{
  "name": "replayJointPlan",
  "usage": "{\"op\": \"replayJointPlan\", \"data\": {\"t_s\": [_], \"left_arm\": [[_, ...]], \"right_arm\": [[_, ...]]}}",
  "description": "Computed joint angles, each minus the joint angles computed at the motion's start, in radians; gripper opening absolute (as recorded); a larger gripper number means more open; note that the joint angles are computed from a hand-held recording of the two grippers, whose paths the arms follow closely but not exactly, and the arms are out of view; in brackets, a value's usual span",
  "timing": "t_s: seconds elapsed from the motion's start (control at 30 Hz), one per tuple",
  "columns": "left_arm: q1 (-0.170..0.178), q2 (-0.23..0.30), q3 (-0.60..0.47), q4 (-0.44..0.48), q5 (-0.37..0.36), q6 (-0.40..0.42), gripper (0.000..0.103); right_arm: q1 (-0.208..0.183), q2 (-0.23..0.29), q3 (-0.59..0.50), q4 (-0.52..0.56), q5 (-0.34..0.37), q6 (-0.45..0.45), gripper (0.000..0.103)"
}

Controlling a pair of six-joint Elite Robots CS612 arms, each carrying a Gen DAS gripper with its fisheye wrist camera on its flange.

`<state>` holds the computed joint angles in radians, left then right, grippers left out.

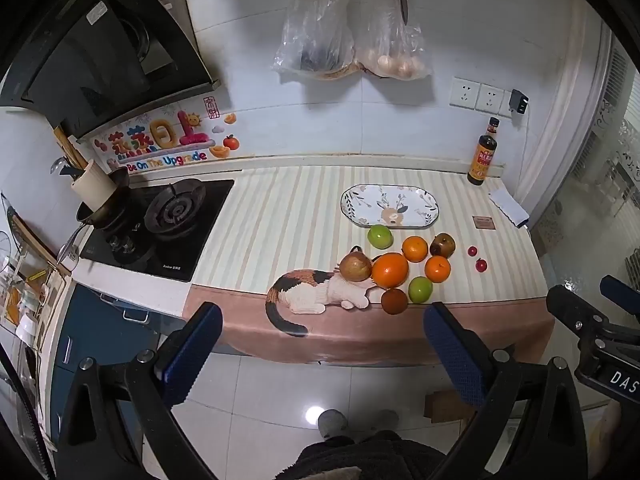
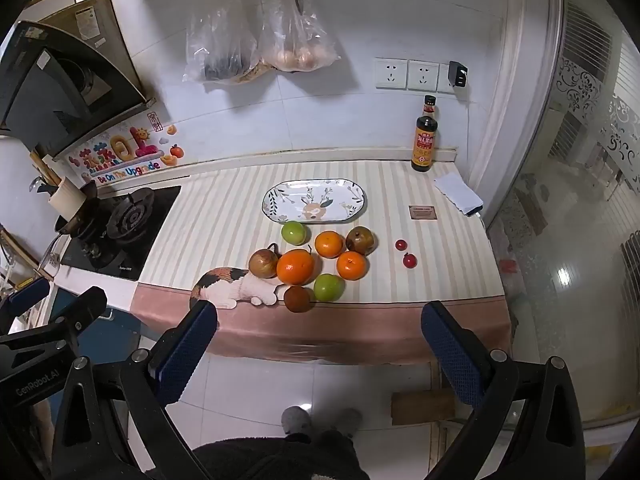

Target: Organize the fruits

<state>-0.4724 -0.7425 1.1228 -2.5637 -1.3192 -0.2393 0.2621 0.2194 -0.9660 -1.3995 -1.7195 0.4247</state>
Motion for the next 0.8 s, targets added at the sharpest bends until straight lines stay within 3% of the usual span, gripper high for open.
{"op": "replayJointPlan", "data": {"t_s": [0.8], "left_arm": [[-0.007,0.006,-0.022,0.02,0.004,-0.004,0.103]], "right_arm": [[-0.005,-0.002,0.001,0.009,0.001,-0.001,0.103]]}}
